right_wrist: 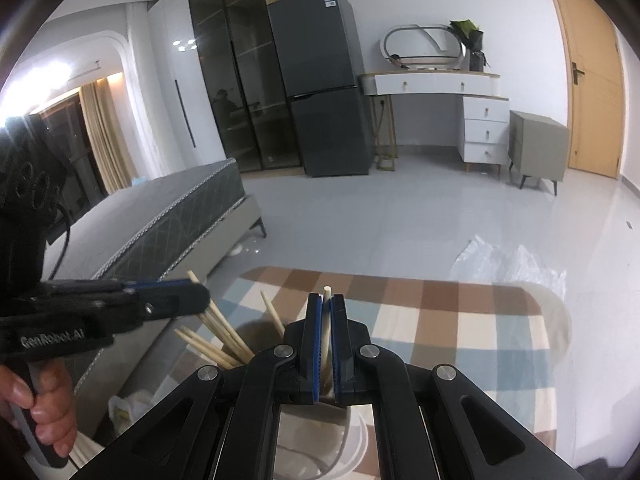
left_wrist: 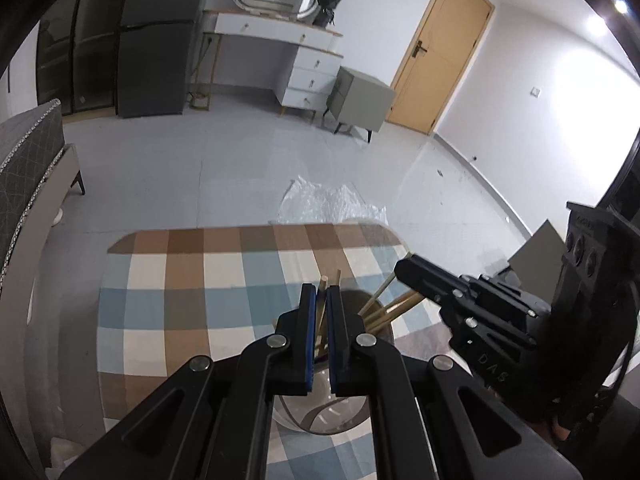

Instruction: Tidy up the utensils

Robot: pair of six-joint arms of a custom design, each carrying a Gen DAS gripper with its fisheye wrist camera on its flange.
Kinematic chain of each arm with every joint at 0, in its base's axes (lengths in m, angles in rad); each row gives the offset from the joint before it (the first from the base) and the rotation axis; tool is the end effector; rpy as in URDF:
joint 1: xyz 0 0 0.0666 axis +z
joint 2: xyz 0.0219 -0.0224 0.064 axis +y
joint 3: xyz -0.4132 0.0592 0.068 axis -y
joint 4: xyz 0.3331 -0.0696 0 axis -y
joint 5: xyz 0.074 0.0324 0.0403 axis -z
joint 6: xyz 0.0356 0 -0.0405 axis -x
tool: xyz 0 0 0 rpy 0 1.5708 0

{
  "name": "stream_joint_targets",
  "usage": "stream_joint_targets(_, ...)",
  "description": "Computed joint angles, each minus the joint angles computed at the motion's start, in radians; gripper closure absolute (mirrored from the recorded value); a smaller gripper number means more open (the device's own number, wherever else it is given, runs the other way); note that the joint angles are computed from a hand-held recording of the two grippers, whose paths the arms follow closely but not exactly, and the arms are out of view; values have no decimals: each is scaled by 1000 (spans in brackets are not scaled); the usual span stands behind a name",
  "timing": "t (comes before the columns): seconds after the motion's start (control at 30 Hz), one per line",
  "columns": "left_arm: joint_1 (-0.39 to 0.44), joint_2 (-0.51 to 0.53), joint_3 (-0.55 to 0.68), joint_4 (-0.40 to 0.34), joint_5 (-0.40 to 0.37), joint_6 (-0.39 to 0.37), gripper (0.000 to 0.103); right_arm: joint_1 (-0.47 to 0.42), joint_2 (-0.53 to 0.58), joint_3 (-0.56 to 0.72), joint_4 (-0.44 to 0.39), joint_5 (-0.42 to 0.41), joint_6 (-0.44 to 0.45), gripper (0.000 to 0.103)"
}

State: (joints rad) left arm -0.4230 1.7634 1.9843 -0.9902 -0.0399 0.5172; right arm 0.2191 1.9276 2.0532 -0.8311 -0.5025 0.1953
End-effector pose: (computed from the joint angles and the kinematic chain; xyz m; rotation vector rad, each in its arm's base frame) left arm 0.5214 -0.2336 0.5198 -0.1320 2.3741 -0.4140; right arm 0.6214 0.1555 0.4674 -0.7146 2.1194 0.5822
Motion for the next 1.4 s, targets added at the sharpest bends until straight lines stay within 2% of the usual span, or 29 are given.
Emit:
stream_joint_targets(0.2,-6,5,13,-25,-9,16,103,-8,3,11,-38,-36,-7,96)
stream_joint_targets(0.27,-9,11,27,-46,-12,11,102,-8,2,17,-53,-31,-2,90)
stream_joint_targets(0.33,-11,16,44,-70,-14,10,102,-10,-5,14,-58,-32,-4,76)
stream_joint_targets(0.47,-17,17,71,-108,-30,18,101,-19,-33,-14,-33,-34,-23,63)
stream_joint_targets(0.6,-31,0,77,-129,-65,25,84,-42,-75,-55,2,-46,-66,57)
stream_joint_targets(0.87,-72,-61,47,-132,-167,53,63,-86,-176,-159,69,-52,-114,50)
stream_joint_targets(1.0,-103,-99,27,-129,-235,72,52,-105,-244,-230,119,-64,-133,39)
stream_joint_targets(1.07,-117,-116,10,-118,-271,81,43,-112,-279,-264,147,-72,-151,32)
stream_joint_targets(1.13,-138,-131,-2,-122,-328,101,30,-120,-318,-308,184,-86,-173,27)
stream_joint_targets(1.27,-173,-173,-59,-82,-403,118,27,-131,-387,-398,261,-111,-182,21)
stream_joint_targets(1.33,-197,-192,-88,-66,-461,129,20,-133,-424,-454,310,-119,-180,17)
stream_joint_targets(1.4,-218,-213,-127,-24,-514,126,16,-135,-457,-503,347,-122,-166,15)
